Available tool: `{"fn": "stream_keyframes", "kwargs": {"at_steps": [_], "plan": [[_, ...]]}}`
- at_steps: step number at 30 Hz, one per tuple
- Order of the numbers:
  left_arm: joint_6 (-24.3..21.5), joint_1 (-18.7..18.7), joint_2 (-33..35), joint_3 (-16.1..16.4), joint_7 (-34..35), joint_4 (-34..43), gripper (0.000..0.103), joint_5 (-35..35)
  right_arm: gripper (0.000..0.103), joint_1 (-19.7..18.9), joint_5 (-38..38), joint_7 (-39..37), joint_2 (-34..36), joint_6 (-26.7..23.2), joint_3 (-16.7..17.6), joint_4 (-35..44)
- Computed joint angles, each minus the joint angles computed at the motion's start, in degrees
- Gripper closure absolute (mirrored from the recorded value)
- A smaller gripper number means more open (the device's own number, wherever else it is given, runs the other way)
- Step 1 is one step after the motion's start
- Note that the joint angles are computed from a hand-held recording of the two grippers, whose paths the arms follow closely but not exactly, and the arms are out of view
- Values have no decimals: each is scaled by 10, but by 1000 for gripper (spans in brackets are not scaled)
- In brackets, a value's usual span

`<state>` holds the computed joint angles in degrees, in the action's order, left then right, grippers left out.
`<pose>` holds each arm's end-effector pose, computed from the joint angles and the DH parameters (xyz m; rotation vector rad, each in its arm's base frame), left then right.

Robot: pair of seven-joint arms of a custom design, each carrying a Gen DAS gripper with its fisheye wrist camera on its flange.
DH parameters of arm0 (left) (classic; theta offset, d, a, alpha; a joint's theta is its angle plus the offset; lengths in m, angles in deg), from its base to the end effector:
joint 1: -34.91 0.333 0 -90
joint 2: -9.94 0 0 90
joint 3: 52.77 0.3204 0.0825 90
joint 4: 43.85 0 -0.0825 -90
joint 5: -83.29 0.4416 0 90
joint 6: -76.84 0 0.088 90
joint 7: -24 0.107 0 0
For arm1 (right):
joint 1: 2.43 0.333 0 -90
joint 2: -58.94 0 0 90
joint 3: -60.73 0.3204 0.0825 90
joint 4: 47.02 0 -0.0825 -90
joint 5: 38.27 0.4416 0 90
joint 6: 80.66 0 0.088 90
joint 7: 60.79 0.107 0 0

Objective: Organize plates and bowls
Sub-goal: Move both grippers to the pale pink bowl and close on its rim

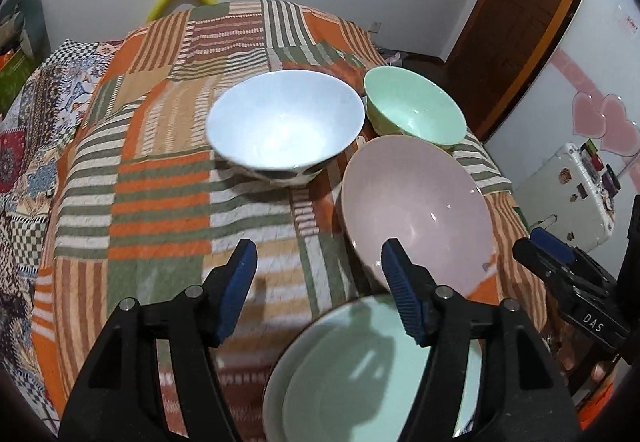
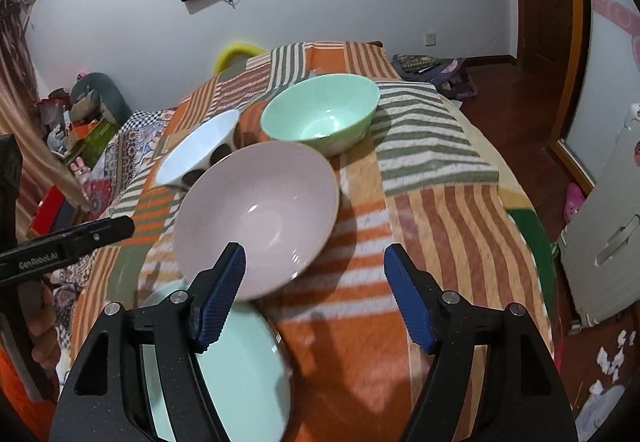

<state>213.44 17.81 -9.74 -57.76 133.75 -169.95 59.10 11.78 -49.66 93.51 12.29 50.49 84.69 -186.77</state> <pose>0.5039 -0.2132 0.5684 -1.4692 2.4835 -0.9035 0.3153 0.2860 0.6117 -1.3610 2.0446 -0.5754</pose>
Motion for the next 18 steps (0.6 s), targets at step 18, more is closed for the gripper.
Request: {"fn": "stream_keyframes", "kwargs": {"at_steps": [18], "plan": [[-7,16,116,-30,39,71,76,-51,72,6,22,-17,37,82,-37,-34]]}}
